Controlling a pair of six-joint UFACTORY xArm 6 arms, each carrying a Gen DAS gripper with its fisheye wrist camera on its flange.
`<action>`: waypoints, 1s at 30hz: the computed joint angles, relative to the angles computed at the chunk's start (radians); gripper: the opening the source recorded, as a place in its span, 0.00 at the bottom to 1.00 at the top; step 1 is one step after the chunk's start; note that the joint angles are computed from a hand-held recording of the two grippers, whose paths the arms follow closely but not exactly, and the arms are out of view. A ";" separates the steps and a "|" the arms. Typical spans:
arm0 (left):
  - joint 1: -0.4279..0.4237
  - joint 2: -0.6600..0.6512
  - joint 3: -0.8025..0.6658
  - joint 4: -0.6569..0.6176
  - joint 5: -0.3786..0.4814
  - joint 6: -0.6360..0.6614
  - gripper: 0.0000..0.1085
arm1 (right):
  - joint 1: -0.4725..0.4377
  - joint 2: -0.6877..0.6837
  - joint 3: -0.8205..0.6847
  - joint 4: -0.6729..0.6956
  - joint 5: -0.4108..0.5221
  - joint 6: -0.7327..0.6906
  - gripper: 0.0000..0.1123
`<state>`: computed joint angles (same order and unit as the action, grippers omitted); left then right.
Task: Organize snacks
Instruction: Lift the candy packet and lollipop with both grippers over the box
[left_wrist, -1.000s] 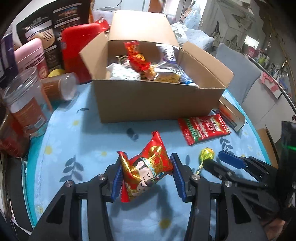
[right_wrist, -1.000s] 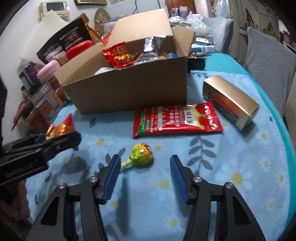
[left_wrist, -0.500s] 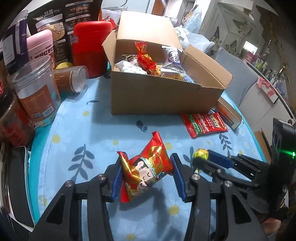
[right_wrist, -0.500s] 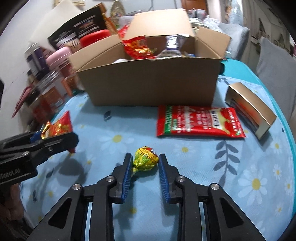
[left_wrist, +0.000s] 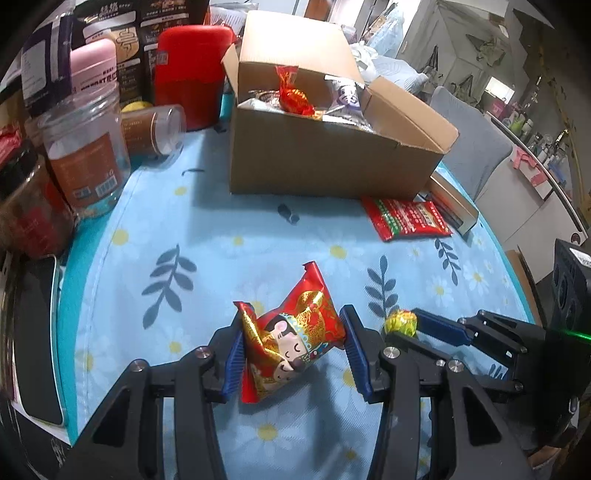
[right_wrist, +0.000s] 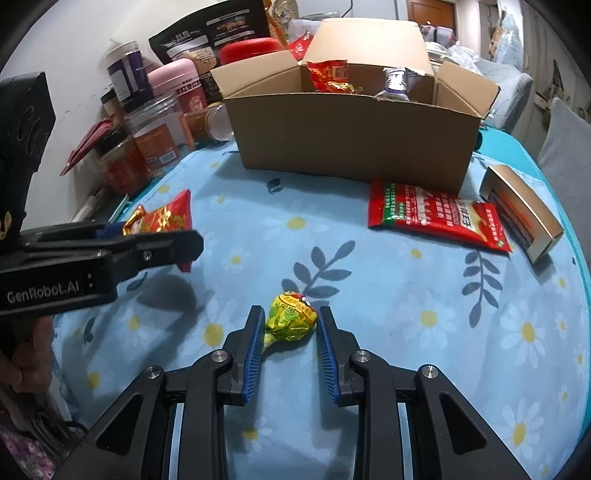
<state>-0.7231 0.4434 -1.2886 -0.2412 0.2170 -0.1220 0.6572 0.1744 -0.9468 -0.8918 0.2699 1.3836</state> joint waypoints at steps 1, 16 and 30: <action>0.000 0.000 0.001 -0.009 0.001 0.006 0.44 | 0.003 0.006 -0.007 -0.002 0.009 0.002 0.26; -0.010 -0.013 0.001 -0.140 -0.003 0.134 0.44 | 0.010 -0.003 -0.020 -0.033 0.043 0.036 0.24; -0.023 -0.035 -0.083 -0.157 -0.040 0.204 0.44 | -0.021 -0.095 -0.047 -0.209 0.003 0.146 0.24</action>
<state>-0.7457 0.4084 -1.3721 -0.3985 0.1765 0.0823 0.6363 0.0796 -0.9935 -1.1011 0.2725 1.5299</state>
